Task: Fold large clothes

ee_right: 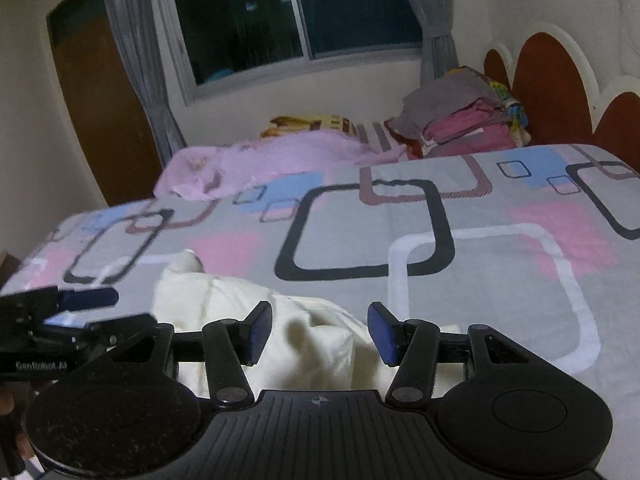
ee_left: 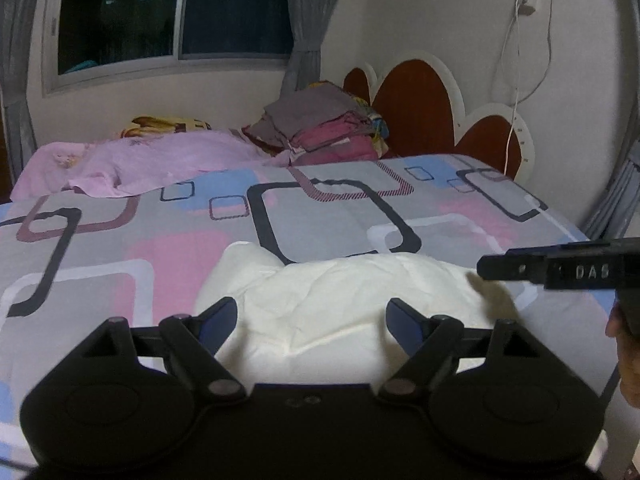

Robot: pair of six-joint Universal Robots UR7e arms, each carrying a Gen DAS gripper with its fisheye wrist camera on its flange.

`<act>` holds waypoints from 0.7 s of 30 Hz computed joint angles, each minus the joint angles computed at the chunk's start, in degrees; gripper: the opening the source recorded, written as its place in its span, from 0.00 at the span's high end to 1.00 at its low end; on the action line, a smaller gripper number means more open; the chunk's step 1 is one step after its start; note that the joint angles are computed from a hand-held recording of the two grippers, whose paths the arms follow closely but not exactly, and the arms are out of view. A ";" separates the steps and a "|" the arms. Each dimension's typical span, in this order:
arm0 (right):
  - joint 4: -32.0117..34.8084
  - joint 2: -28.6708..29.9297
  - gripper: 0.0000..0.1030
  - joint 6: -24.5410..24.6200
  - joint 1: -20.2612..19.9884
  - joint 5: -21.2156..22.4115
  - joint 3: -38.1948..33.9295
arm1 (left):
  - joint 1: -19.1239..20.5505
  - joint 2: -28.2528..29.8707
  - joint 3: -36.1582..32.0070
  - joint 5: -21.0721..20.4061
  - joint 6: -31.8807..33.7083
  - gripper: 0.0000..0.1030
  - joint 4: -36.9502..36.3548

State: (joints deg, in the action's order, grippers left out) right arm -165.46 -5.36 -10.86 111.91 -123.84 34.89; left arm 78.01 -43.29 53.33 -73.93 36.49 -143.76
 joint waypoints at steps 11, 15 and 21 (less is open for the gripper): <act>6.83 2.93 0.48 4.95 -3.22 -3.46 -2.41 | 2.01 12.39 -20.38 -2.35 -1.30 0.22 16.88; 8.76 3.46 0.48 6.43 -3.82 -3.14 -3.26 | 1.97 13.40 -21.47 -0.40 -1.22 0.21 17.84; 1.22 -3.47 0.45 9.33 -3.78 1.19 7.05 | 0.91 8.44 -15.04 1.55 0.72 0.03 14.28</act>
State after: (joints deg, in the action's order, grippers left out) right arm -164.24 -8.83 -1.53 108.13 -122.65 41.94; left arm 78.92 -34.84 38.29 -72.38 37.21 -129.49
